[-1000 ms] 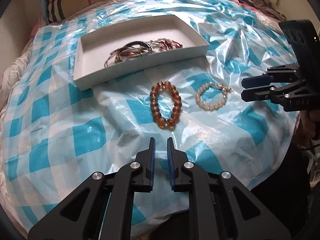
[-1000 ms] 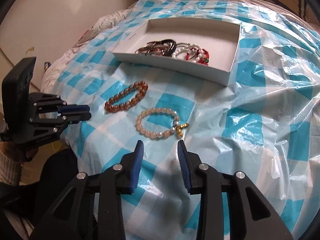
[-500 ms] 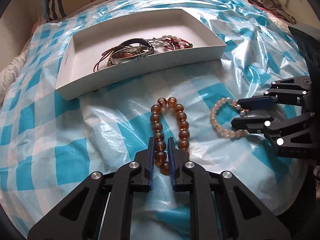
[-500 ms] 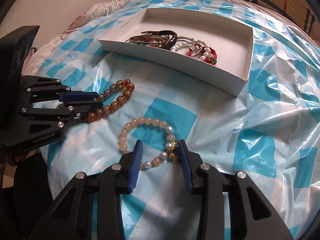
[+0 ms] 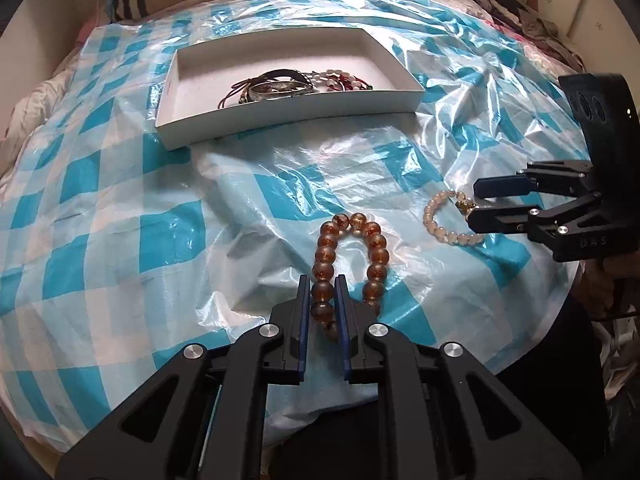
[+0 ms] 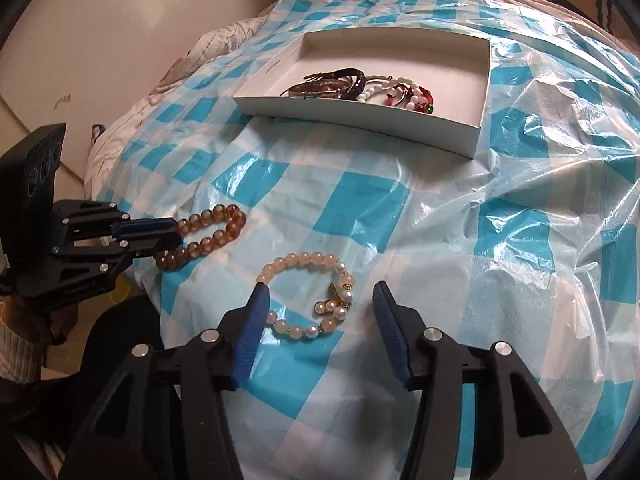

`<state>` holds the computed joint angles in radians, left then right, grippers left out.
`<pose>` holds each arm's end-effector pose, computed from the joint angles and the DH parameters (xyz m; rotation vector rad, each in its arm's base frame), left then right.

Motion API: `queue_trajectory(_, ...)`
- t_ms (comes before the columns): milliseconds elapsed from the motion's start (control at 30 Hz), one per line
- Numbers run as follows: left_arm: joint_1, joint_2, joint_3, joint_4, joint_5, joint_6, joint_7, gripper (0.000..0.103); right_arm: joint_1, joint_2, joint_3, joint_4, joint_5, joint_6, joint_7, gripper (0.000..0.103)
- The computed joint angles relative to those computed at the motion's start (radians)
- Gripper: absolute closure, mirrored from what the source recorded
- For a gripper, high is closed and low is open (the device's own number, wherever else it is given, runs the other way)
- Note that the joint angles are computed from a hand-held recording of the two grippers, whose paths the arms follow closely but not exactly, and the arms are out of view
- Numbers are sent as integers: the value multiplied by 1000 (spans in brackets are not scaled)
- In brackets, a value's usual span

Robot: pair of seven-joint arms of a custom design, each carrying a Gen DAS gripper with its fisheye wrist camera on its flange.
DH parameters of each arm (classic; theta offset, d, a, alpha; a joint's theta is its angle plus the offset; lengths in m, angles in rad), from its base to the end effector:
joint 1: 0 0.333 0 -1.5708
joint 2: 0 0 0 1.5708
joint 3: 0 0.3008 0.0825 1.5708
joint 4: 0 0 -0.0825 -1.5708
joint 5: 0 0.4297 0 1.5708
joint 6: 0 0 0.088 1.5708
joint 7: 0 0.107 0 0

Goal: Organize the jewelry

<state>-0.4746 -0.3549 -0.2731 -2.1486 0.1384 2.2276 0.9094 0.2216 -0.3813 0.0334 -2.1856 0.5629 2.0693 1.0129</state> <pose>0.3887 -0.3721 0.5623 -1.8448 2.1479 -0.5730 0.4926 0.1586 0.5508 -2.2771 1.1947 0.1263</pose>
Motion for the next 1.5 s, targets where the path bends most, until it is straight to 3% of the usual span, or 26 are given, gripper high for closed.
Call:
queue_trajectory(67, 12, 17, -10, 7, 23, -6, -33, 78, 1, 16, 3, 0, 4, 13, 11, 50)
queue_trajectory(133, 13, 29, -14, 4, 32, 5, -44, 77, 4, 19, 5, -9, 4, 25, 8, 51)
queue_trajectory(200, 17, 40, -25, 8, 60, 0, -62, 77, 6, 13, 1, -17, 13, 32, 0, 74)
queue_trajectory(233, 16, 39, -26, 6, 65, 3, -69, 79, 6, 16, -4, -16, 21, 27, 1, 81)
queue_trajectory(300, 13, 37, -27, 5, 69, 6, -77, 91, 5, 21, -20, -12, 58, 3, 1, 94)
queue_trajectory(400, 8, 23, -32, 3, 81, 14, -94, 92, 2, 0, -27, -28, 92, 4, 4, 94)
queue_trajectory(667, -3, -92, -38, -67, 120, 190, -207, 92, 6, -114, -97, -89, 310, -30, -27, 94)
queue_trajectory(800, 3, -116, -64, -56, 175, 215, -284, 92, 3, -189, -112, -126, 377, -28, -41, 94)
queue_trajectory(1133, 14, -116, -151, 28, 347, 51, -427, 92, 21, -372, -76, -213, 338, 66, -53, 94)
queue_trajectory(1500, 2, -124, -166, 54, 443, -12, -456, 92, 67, -414, -76, -237, 330, 132, -46, 94)
